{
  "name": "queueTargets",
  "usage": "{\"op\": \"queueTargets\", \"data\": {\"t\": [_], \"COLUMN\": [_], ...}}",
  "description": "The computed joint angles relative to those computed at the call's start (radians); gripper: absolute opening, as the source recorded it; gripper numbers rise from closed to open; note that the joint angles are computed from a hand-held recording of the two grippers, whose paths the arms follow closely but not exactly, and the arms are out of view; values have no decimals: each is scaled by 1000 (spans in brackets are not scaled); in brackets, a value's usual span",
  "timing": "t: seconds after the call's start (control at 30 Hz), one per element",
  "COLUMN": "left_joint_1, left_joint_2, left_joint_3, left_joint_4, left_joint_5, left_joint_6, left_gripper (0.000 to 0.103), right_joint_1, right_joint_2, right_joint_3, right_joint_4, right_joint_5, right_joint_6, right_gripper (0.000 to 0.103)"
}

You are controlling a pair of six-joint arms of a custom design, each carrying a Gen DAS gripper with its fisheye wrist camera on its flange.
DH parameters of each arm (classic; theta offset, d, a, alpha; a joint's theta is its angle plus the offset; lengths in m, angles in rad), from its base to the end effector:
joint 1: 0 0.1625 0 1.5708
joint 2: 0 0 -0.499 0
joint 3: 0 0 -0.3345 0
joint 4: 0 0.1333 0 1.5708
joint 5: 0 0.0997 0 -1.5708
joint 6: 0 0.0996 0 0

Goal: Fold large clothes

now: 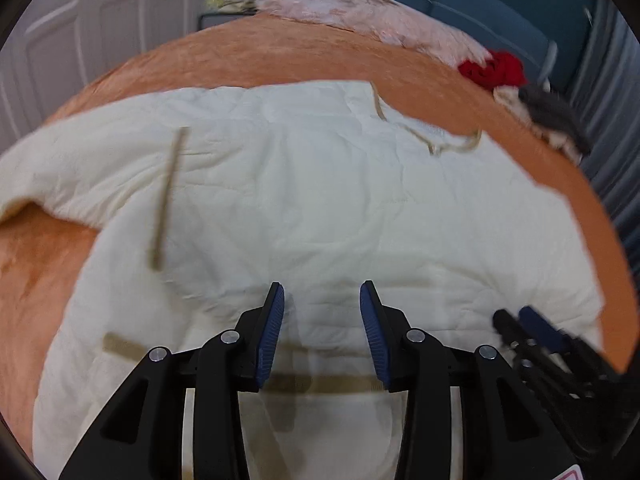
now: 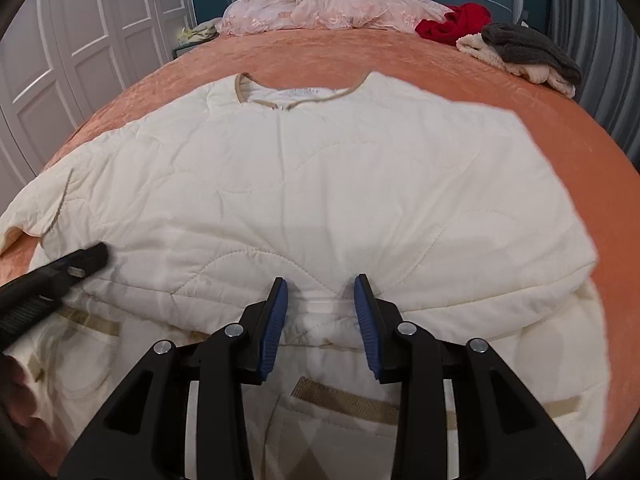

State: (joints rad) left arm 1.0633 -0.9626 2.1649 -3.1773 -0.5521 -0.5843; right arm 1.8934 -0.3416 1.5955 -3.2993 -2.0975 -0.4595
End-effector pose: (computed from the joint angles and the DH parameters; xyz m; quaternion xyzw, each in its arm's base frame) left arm -0.0610 -0.5586 0.2512 -0.1306 0.8509 -0.3978 0.3173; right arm 0.3016 -0.6398 -0.0192 0.3011 -0.8909 0.2091 0.2680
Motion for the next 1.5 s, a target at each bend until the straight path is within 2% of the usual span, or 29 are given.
{"op": "queueTargets", "data": {"t": [0.07, 0.13, 0.17, 0.33, 0.47, 0.6, 0.63, 0.7, 0.73, 0.77, 0.83, 0.97, 1.03, 1.1, 1.17, 1.23, 1.37, 1.47, 1.5], "left_joint_1": [-15, -24, -14, 117, 210, 319, 342, 379, 385, 384, 334, 143, 68, -13, -62, -101, -127, -106, -88], "left_joint_2": [-66, -138, -188, -384, -481, -525, -529, -521, -519, -518, -520, -475, -420, -339, -270, -189, -47, 29, 48], "left_joint_3": [49, 109, 131, 171, 185, 181, 176, 162, 156, 137, 111, -15, -86, -167, -226, -282, -301, -276, -265], "left_joint_4": [-15, -64, -59, -5, -18, -99, -116, -165, -176, -165, -141, -70, -86, -103, -85, 14, 199, 305, 323], "left_joint_5": [9, 48, 61, 28, 24, -55, -83, -144, -168, -181, -114, 98, 151, 173, 155, 93, -13, -83, -134], "left_joint_6": [-52, -66, -86, -277, -352, -368, -364, -335, -318, -296, -245, 12, 155, 314, 388, 375, 215, 55, 2], "left_gripper": [58, 64, 66, 66, 66, 63, 60, 37, 13, 6, 3, 2, 2, 2, 2, 3, 7, 16, 16], "right_joint_1": [17, 27, 31, 48, 61, 75, 78, 85, 87, 89, 92, 92, 87, 84, 79, 71, 47, 21, 9], "right_joint_2": [-21, -48, -59, -96, -106, -98, -95, -90, -88, -88, -90, -101, -110, -118, -127, -138, -162, -184, -195], "right_joint_3": [32, 83, 106, 186, 215, 219, 219, 215, 211, 209, 208, 214, 218, 223, 233, 243, 275, 303, 315], "right_joint_4": [-28, -64, -78, -83, -75, -62, -61, -52, -45, -39, -40, -41, -42, -49, -65, -79, -122, -149, -156], "right_joint_5": [-20, -15, -13, -27, -35, -43, -46, -49, -47, -41, -33, -14, -4, -2, -1, -4, -26, -48, -56], "right_joint_6": [20, 47, 52, 83, 103, 107, 108, 109, 111, 113, 111, 114, 120, 121, 116, 110, 83, 61, 57], "right_gripper": [38, 49, 50, 51, 52, 53, 53, 53, 53, 53, 54, 54, 54, 54, 54, 58, 59, 60, 60]}}
